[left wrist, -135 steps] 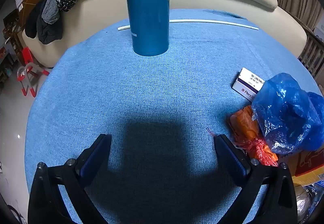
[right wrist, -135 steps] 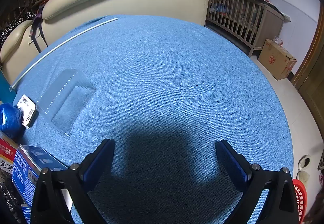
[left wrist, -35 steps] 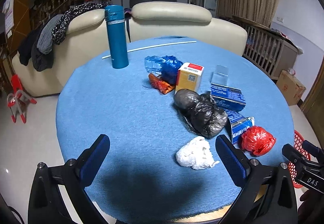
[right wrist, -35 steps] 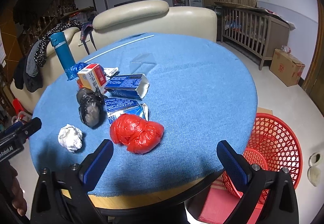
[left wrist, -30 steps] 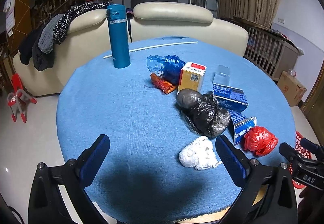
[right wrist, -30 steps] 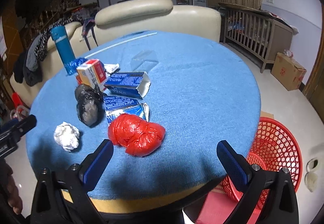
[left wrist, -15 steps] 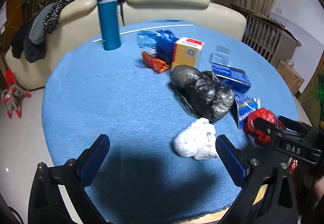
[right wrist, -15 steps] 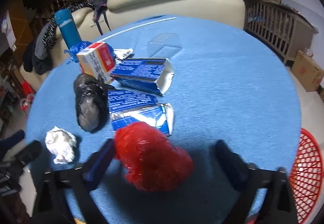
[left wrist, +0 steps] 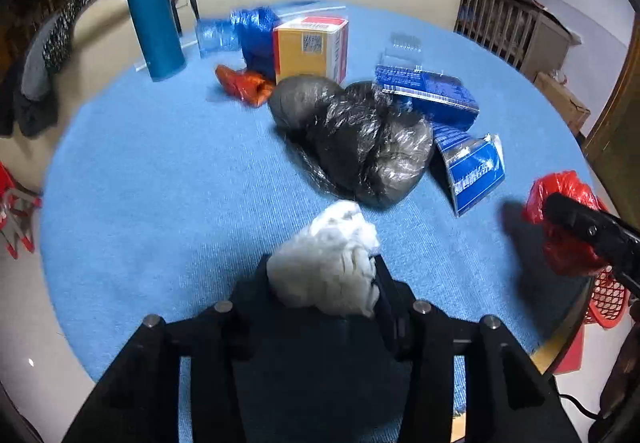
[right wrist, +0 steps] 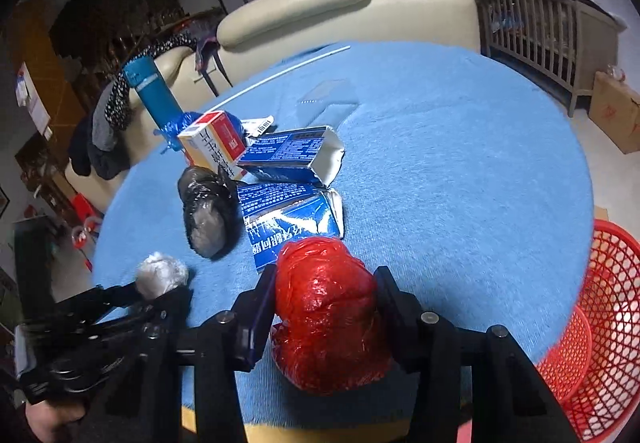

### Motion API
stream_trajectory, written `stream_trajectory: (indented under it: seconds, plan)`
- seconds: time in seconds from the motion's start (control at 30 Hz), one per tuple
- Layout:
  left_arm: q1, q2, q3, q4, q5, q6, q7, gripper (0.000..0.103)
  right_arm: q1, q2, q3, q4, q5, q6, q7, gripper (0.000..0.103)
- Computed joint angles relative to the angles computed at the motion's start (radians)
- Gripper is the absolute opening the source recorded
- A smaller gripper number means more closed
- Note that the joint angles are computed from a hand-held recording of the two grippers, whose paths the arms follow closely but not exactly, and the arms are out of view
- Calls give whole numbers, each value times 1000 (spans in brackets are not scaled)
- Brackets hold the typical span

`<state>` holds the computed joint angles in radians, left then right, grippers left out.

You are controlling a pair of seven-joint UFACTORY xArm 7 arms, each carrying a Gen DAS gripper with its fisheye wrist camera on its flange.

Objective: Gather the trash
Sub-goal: 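Carry tissue and red bag to the red basket and release both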

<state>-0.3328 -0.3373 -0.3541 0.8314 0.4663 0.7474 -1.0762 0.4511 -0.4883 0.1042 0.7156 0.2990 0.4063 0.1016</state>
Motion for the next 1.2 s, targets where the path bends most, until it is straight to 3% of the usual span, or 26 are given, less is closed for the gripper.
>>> stream_trajectory:
  seconds: [0.3,0.67,1.2]
  plan:
    - [-12,-59,-54,25,21,33,-28,43,12,-142,-21,-76,29,-6,33,51]
    - [-12,-79,-107,64,71,40,-35,43,-41,-277,-33,-138,-14,-18,117,51]
    - [-90,65,-113,187,160,53,-8,43,-228,-401,-140,-250,-72,10,156,51]
